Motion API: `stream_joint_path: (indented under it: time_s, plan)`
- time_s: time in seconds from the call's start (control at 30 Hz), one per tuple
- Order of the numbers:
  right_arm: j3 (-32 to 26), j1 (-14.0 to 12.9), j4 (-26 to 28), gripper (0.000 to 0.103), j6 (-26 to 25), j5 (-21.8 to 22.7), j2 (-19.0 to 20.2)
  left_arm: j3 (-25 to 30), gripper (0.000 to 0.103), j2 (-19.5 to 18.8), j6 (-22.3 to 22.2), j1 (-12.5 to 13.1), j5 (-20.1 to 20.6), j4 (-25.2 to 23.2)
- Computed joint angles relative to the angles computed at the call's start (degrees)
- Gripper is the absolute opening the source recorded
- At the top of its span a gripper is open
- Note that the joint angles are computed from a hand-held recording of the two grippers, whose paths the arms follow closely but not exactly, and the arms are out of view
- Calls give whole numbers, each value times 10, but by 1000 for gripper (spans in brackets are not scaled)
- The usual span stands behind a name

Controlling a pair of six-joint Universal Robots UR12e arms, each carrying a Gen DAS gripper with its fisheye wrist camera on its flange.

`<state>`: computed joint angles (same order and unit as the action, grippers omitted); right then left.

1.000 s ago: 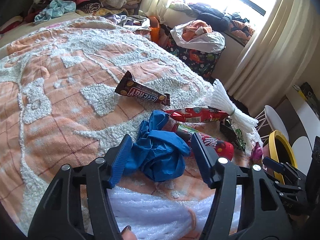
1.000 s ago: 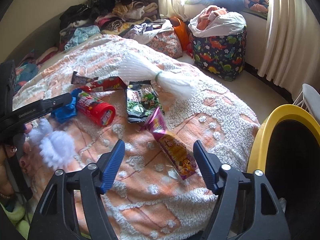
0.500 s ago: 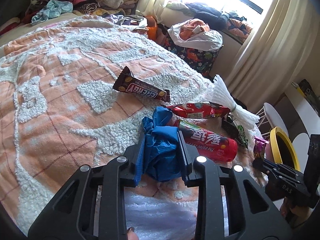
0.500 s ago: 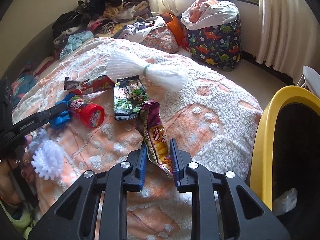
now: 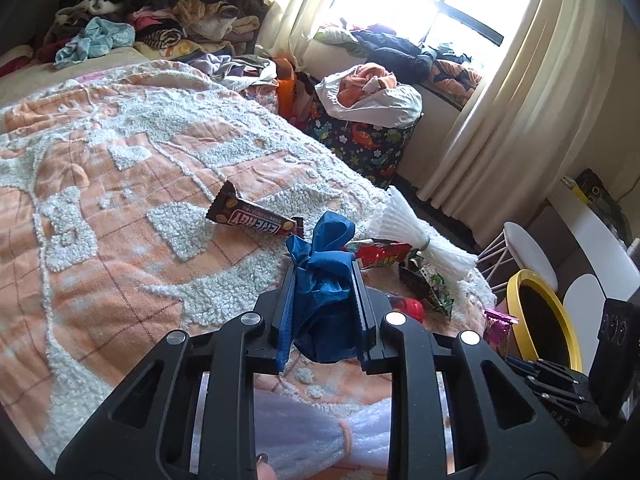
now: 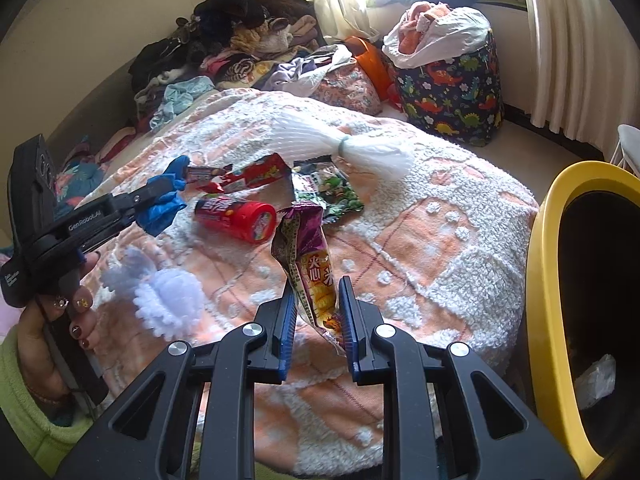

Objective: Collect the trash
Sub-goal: 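Carry the blue bag and pink snack packet over the yellow-rimmed trash bin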

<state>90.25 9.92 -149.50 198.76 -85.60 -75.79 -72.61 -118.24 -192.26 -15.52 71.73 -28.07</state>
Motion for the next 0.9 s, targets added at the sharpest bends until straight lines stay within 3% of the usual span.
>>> stream_joint_path:
  time_s: [0.9]
  plan:
    - [33,-9,-54,19,10,7,-39,8,18,11,55,-28,-46,4]
